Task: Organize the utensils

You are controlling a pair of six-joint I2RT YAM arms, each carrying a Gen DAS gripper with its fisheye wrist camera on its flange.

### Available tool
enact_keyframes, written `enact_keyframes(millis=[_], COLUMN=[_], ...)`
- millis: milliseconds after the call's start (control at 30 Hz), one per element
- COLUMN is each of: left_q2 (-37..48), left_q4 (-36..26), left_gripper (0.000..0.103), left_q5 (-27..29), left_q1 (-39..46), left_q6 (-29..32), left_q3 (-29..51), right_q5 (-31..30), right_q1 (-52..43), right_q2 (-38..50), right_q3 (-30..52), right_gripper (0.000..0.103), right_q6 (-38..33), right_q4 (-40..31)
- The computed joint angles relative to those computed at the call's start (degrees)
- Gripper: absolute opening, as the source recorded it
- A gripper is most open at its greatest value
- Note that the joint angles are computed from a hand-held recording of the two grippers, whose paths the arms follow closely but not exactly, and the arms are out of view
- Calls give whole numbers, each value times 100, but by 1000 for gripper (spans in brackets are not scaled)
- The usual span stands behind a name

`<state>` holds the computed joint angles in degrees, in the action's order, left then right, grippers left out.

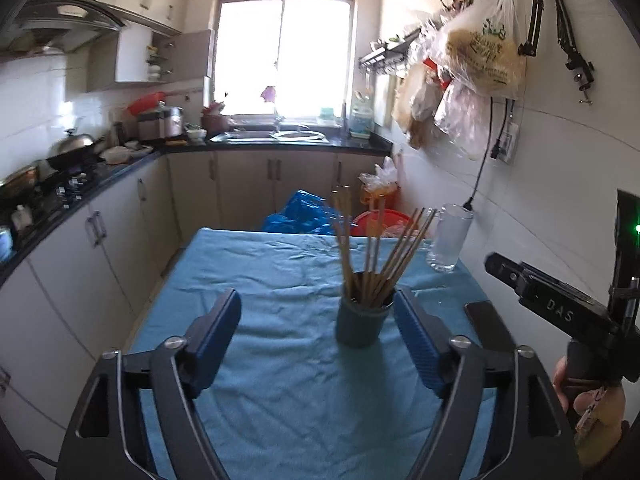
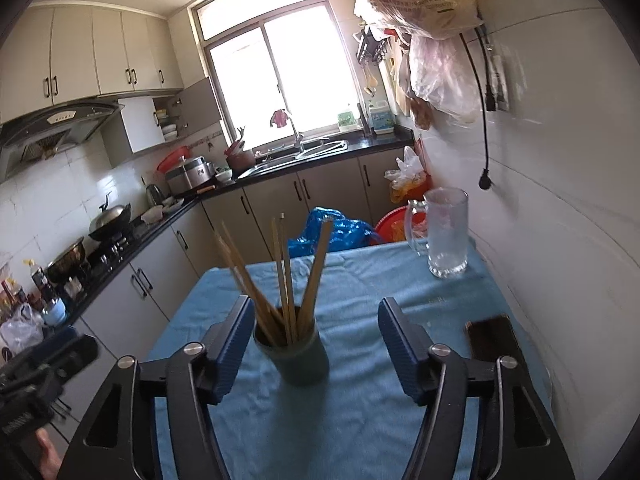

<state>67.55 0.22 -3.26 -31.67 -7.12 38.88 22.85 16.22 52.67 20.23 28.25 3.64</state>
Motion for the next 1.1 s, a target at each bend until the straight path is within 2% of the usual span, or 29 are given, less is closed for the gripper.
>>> enact_keyframes(millis=[67, 167, 267, 367, 467, 500, 600, 700, 833, 967, 1100], left_q2=[-640, -1557, -2352, -2953, -3306, -3347, -3209, -2796, -2164, -1501, -898], left_q4=[87, 72, -118, -324, -540, -584, -582, -464, -218, -77, 104], left_gripper=[92, 98, 100, 103, 103, 103, 103, 103, 103, 103, 103], left_q5=[-367, -1033, -1797, -2651, -3135, -3162, -3101, -3150, -3027, -2545, -2139], left_q1=[-48, -222, -614, -1174, -1586, -1648, -1690, -1744, -1796, -1605, -1382], left_q6=[18, -57, -83, -172, -360, -405, -495, -507, -536, -606, -617], left_q3=[-497, -1073, -1465, -1728, -1885, -1912, -1940, -1918, -1890, -1780, -1678], right_q5=[403, 965, 1651, 2501, 3329, 3634, 4022, 4080, 3935, 3681, 3646], right_q1=[404, 1048, 1894, 2787, 3647, 3955, 4397, 4411, 4131, 3658, 3480], right_q2=[-263, -572, -705, -427, -6, 154, 439, 495, 552, 289, 275], right_q3=[-187, -445, -594, -544, -423, -374, -295, -294, -321, -463, -540], right_gripper=[71, 73, 73, 74, 78, 79, 80, 80, 81, 81, 82], right_q6=[200, 651, 1298, 1955, 2907, 3429, 4494, 4864, 4604, 4186, 4220], right_q4=[-265, -622, -1035, -1437, -1937, -2210, -2775, -3005, -2874, -2673, -2727])
